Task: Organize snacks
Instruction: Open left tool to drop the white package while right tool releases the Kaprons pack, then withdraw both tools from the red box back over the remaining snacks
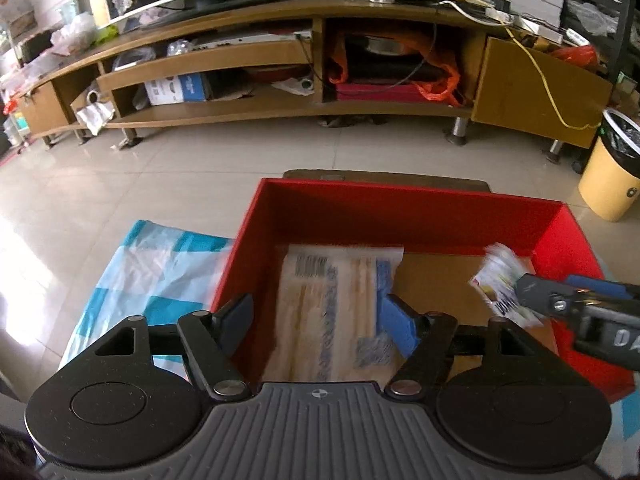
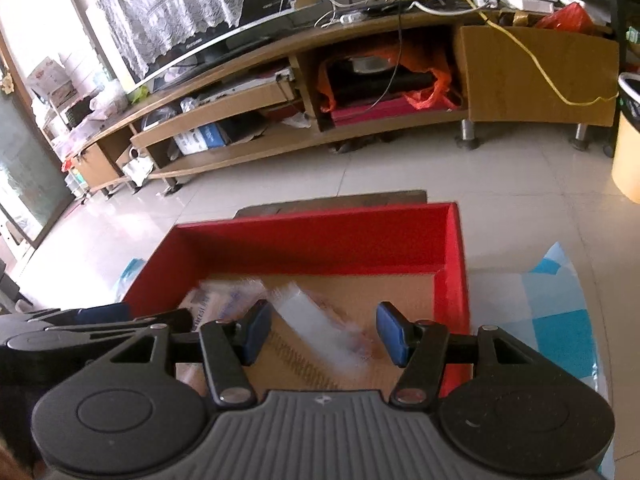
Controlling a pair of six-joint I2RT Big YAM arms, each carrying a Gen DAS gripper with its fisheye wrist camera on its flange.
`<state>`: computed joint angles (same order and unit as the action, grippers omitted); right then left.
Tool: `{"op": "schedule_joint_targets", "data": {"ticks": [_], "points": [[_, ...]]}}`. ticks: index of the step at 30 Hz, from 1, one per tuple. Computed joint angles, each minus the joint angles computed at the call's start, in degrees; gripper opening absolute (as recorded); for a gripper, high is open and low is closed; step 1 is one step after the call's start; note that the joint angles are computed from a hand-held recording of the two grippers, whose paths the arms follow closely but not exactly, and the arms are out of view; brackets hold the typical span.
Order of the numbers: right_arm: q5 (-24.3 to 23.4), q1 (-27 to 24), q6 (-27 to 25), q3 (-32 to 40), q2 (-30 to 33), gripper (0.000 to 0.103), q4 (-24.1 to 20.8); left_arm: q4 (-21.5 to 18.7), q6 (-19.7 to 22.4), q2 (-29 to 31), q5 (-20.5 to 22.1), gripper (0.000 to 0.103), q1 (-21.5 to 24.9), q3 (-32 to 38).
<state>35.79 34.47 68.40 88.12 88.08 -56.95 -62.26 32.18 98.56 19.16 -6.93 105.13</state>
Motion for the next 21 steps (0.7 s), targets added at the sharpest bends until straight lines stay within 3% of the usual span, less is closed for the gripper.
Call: {"op": "schedule_joint_targets", "data": {"ticks": [5, 21], "points": [[-0.94, 0.03, -0.59, 0.26, -0.04, 0.055, -0.64, -0.11, 2.04, -0.17, -1.6, 0.076, 0.75, -0.78], [0.18, 6.06, 0.38, 6.97, 1.51, 0.057, -6.05, -10.27, 4.86, -2.2, 5.77, 0.082, 7.1, 3.93]]}}
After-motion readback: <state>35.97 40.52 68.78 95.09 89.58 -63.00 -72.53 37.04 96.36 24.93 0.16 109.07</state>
